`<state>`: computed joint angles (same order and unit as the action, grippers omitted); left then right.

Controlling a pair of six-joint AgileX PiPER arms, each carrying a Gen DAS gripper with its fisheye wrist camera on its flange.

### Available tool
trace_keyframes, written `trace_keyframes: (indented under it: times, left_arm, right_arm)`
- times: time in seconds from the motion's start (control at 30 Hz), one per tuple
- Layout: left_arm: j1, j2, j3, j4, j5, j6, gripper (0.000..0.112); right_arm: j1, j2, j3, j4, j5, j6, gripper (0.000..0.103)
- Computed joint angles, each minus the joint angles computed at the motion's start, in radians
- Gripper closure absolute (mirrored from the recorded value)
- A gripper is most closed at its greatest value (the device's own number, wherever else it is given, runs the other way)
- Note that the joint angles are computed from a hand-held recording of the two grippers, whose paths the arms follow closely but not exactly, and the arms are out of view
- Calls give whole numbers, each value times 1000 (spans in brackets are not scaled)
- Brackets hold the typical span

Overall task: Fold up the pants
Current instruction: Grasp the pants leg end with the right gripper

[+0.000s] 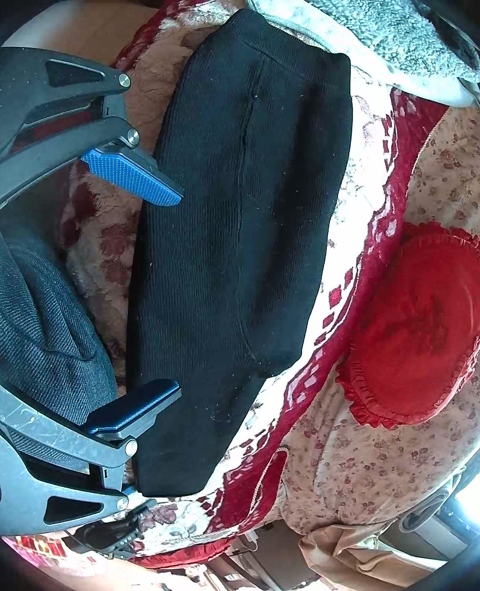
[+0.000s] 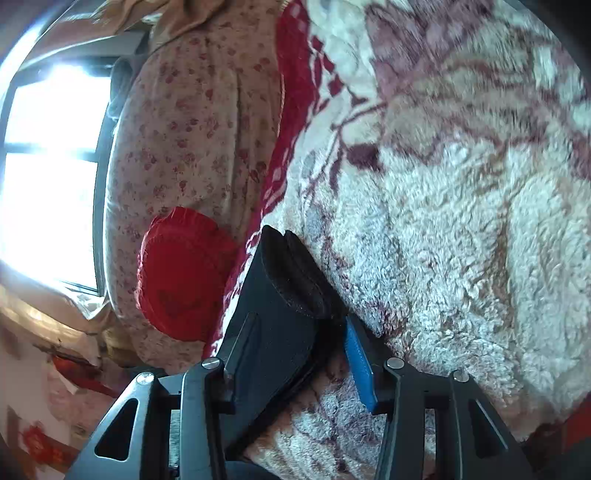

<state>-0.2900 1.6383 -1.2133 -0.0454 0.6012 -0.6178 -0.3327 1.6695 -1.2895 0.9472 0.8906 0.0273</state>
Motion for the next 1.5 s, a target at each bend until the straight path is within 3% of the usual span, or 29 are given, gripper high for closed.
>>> trace_keyframes:
  times: [0.07, 0.17, 0.33, 0.57, 0.7, 0.8, 0.97, 1.17, 1.5]
  left_arm:
    - [1, 0, -1, -1, 2, 2, 17]
    - [3, 3, -4, -8, 7, 10, 17]
    - [15, 14, -15, -51, 24, 51, 17]
    - [-4, 2, -24, -7, 22, 41, 17]
    - [-27, 20, -84, 107, 98, -17, 17]
    - [-46, 26, -92, 251, 121, -100, 17]
    - [-27, 22, -56, 245, 108, -115, 17]
    - [-74, 21, -60, 362, 142, -216, 17]
    - [-55, 63, -94, 303, 185, -170, 17]
  right_arm:
    - [28, 14, -41, -99, 30, 71, 73]
    - [43, 16, -53, -134, 28, 91, 75]
    - [15, 1, 17, -52, -11, 63, 78]
    - [8, -25, 52, -31, -47, 40, 81]
    - [4, -25, 47, -35, -34, 34, 91]
    - [13, -19, 33, -58, -26, 43, 91]
    - [13, -12, 41, -39, -40, 45, 91]
    - [36, -24, 21, -98, -48, 46, 94]
    - [76, -11, -24, -190, -47, 110, 95]
